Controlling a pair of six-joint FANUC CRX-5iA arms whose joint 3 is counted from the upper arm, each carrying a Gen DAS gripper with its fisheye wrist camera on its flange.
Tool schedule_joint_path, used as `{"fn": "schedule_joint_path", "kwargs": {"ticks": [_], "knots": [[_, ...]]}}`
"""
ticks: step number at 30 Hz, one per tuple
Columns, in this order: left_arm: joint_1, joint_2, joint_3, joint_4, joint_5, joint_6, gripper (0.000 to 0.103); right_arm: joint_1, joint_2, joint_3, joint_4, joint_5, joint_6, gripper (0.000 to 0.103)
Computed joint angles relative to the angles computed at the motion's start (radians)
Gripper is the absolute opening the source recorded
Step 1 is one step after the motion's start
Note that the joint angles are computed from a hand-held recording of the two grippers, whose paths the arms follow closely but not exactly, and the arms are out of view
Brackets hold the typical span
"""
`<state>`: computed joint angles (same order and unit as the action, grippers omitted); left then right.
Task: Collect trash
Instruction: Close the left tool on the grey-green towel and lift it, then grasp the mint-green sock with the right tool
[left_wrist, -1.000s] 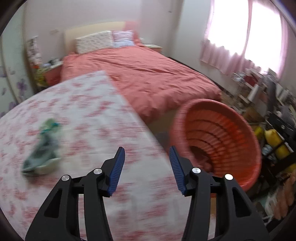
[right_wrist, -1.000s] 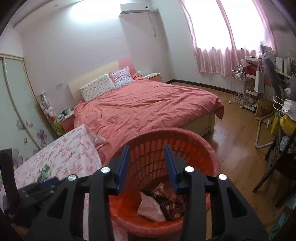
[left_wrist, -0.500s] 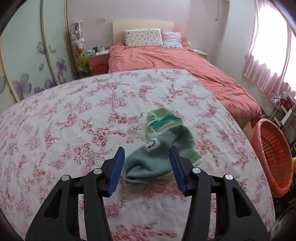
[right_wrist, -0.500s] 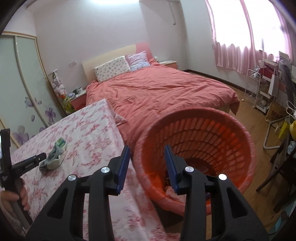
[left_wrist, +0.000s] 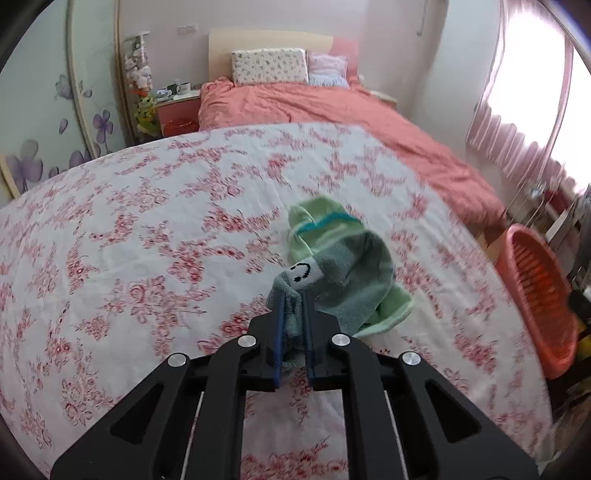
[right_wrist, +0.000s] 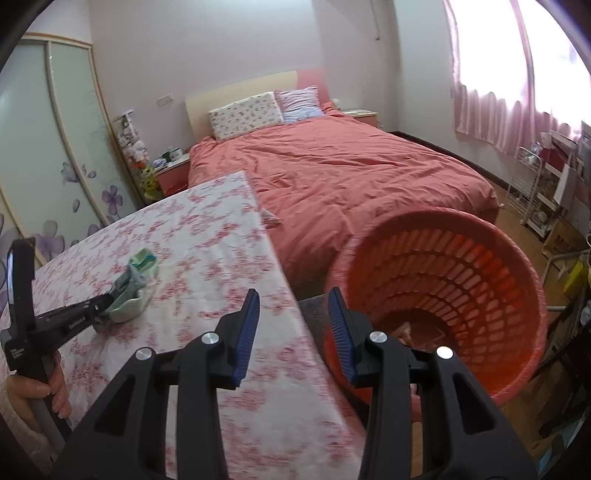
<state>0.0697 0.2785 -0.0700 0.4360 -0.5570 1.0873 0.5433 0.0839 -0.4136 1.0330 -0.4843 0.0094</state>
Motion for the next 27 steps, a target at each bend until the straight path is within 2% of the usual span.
{"fn": "schedule_joint_path", "kwargs": {"ticks": [5, 14, 19, 25, 26, 27], "knots": [[0.064, -0.05, -0.074, 0.136, 0.034, -0.089, 0.008, 0.044, 0.05, 0.075, -0.051, -0.001, 0.078, 0.041], [0.197, -0.099, -0.127, 0.146, 0.067, -0.067, 0.008, 0.139, 0.221, 0.342, -0.315, -0.046, 0.399, 0.043], [0.236, -0.107, -0.145, 0.179, 0.067, -0.093, 0.008, 0.169, 0.351, 0.539, -0.457, -0.141, 0.558, 0.043], [0.256, -0.114, -0.169, 0.254, 0.075, -0.163, 0.008, 0.184, 0.463, 0.69, -0.511, -0.283, 0.647, 0.043], [0.259, -0.115, -0.174, 0.265, 0.075, -0.175, 0.008, 0.186, 0.478, 0.71, -0.518, -0.306, 0.66, 0.041], [0.26, -0.116, -0.176, 0.272, 0.075, -0.183, 0.008, 0.186, 0.482, 0.715, -0.525, -0.312, 0.667, 0.034]]}}
